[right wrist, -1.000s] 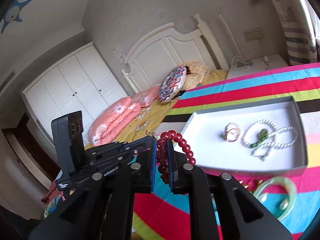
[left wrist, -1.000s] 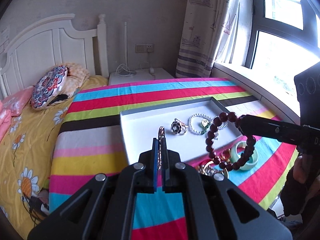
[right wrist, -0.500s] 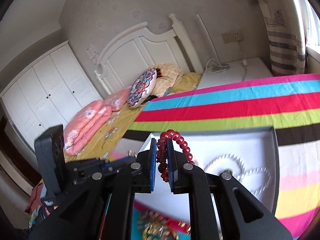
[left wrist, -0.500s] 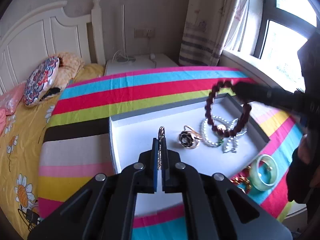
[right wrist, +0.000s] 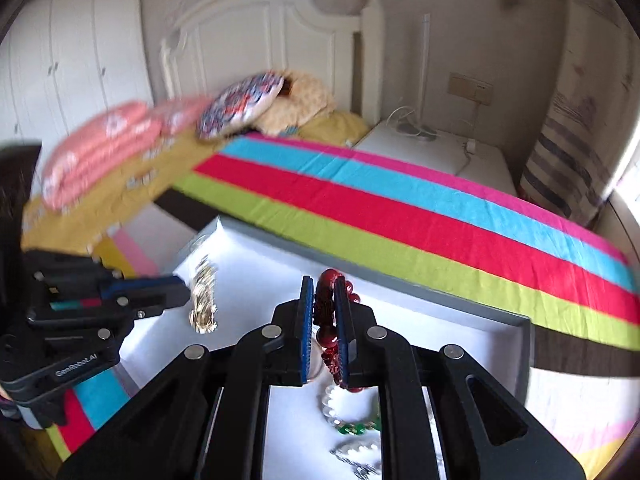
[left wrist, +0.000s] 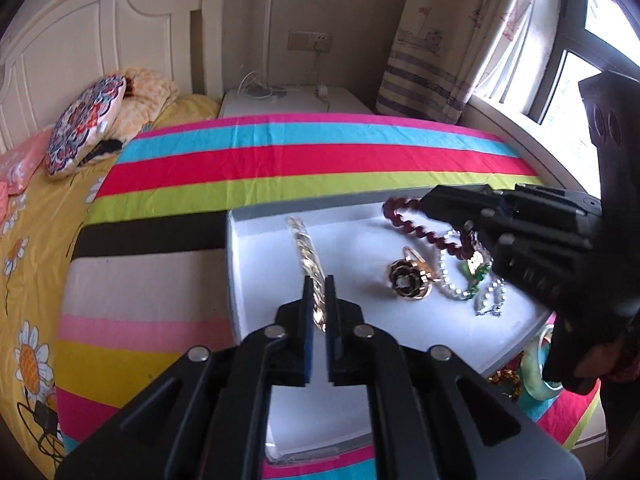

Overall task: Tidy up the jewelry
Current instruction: 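Carry the brooch with the left tool and bracelet with the right tool into the tray, releasing both, then withdraw both open tools from the tray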

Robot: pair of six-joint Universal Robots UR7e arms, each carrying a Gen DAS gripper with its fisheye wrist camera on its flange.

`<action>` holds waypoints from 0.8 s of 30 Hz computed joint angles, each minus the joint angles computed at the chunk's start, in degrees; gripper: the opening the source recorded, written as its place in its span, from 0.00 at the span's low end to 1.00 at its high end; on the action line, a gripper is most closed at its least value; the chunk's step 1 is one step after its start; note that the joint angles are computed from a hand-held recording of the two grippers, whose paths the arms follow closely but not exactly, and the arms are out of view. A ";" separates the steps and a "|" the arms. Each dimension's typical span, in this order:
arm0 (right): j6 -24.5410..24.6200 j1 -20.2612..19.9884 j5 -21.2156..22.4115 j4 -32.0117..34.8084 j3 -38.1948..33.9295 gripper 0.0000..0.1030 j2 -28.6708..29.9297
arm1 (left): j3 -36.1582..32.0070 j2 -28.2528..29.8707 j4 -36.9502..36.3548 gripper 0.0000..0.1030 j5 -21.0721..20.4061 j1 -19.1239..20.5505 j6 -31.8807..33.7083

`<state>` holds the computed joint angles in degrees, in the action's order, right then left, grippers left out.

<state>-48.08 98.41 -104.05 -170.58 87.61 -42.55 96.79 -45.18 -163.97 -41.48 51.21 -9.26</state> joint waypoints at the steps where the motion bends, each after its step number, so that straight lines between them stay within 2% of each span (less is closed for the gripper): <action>1: 0.02 0.09 0.07 1.02 -0.34 0.13 0.38 | 0.10 -0.14 0.31 0.19 -0.09 0.27 -0.79; 2: 0.34 0.08 0.39 1.97 -0.38 0.14 0.42 | 0.16 -0.29 0.54 0.27 -0.21 0.43 -1.35; 3: 0.86 0.17 0.62 2.41 -0.32 0.17 0.44 | 0.45 -0.50 0.48 0.31 -0.36 0.66 -1.95; 5: 2.01 0.11 1.72 3.07 -0.05 0.32 0.18 | 1.10 -0.85 0.24 0.41 -0.49 0.89 -2.15; 7: 2.51 -0.04 2.83 2.76 0.84 0.37 -0.56 | 1.68 -1.08 0.25 0.49 -0.30 0.73 -2.00; 9: 3.13 -0.33 4.24 2.11 2.21 0.37 -1.93 | 2.94 -1.57 -1.06 0.55 -0.77 0.31 -1.11; 12: 4.45 -0.90 6.40 2.07 4.38 0.39 -4.83 | 4.58 -1.94 -2.84 0.70 0.00 -0.93 -0.24; 14: 5.10 -1.50 8.04 1.29 6.47 0.50 -7.56 | 5.94 -1.74 -5.21 0.87 2.74 -2.43 0.54; 16: 5.22 -2.53 10.24 -0.63 9.47 0.60 -11.03 | 8.66 -1.83 -10.66 0.93 4.74 -4.58 3.42; 18: 4.90 -3.60 11.58 -3.04 12.49 0.63 -14.17 | 10.93 -2.10 -14.95 0.98 5.21 -6.10 4.98; 24: 4.18 -8.20 13.13 -8.06 22.66 0.65 -23.59 | 16.77 -3.14 -21.70 0.98 4.18 -9.67 2.29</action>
<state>-43.90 90.22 -90.91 -178.64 110.27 -66.14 113.55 -48.32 -185.67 -37.30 41.54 -6.97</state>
